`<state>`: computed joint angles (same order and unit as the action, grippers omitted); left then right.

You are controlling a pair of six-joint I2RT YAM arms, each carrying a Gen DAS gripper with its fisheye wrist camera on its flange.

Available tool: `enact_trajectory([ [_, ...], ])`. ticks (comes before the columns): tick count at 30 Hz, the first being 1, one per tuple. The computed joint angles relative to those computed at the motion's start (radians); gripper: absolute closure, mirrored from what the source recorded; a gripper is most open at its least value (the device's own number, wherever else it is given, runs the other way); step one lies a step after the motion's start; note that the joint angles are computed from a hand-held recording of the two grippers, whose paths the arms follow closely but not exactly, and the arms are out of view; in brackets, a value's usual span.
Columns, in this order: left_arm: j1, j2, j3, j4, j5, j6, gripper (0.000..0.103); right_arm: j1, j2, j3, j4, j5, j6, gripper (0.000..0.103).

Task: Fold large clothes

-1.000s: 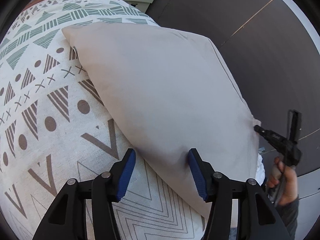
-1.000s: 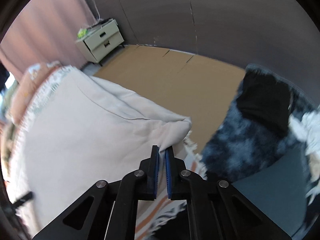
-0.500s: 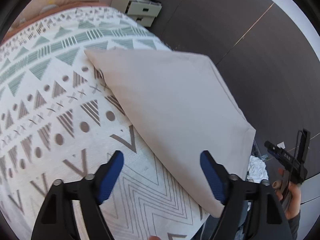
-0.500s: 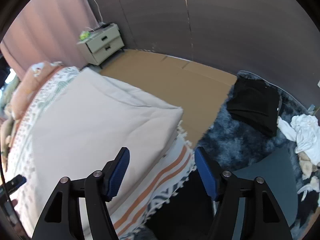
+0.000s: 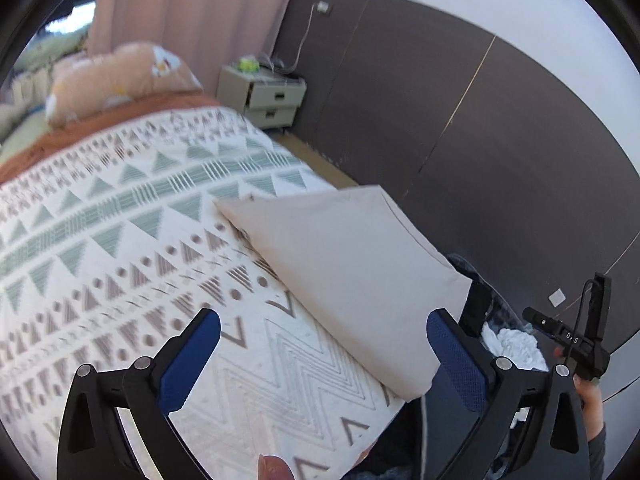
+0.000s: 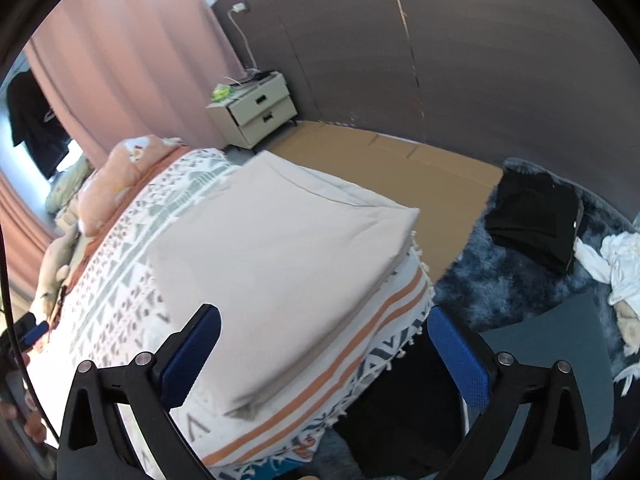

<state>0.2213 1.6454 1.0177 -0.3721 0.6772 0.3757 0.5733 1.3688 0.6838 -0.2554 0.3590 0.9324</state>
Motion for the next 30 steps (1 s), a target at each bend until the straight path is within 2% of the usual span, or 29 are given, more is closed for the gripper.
enact_trajectory([
  [5, 0.122, -0.108, -0.02, -0.112, 0.073, 0.113, 0.0, 0.15, -0.022, 0.069, -0.08, 0.098, 0.018, 0.0],
  [12, 0.337, -0.28, -0.06, -0.254, 0.183, 0.293, 0.0, 0.315, 0.026, 0.2, -0.157, 0.154, 0.027, 0.0],
  [16, 0.485, -0.318, -0.028, -0.394, 0.251, 0.415, 0.0, 0.379, 0.039, 0.272, -0.217, 0.2, 0.046, 0.0],
  [22, 0.707, -0.327, 0.045, -0.643, 0.338, 0.704, 0.0, 0.478, 0.063, 0.401, -0.352, 0.273, 0.083, 0.0],
  [26, 0.847, -0.265, 0.129, -0.833, 0.382, 0.906, 0.0, 0.565, 0.095, 0.498, -0.458, 0.338, 0.127, 0.0],
  [30, 0.98, -0.164, 0.226, -1.045, 0.408, 1.161, 0.0, 0.667, 0.148, 0.594, -0.571, 0.414, 0.219, 0.0],
])
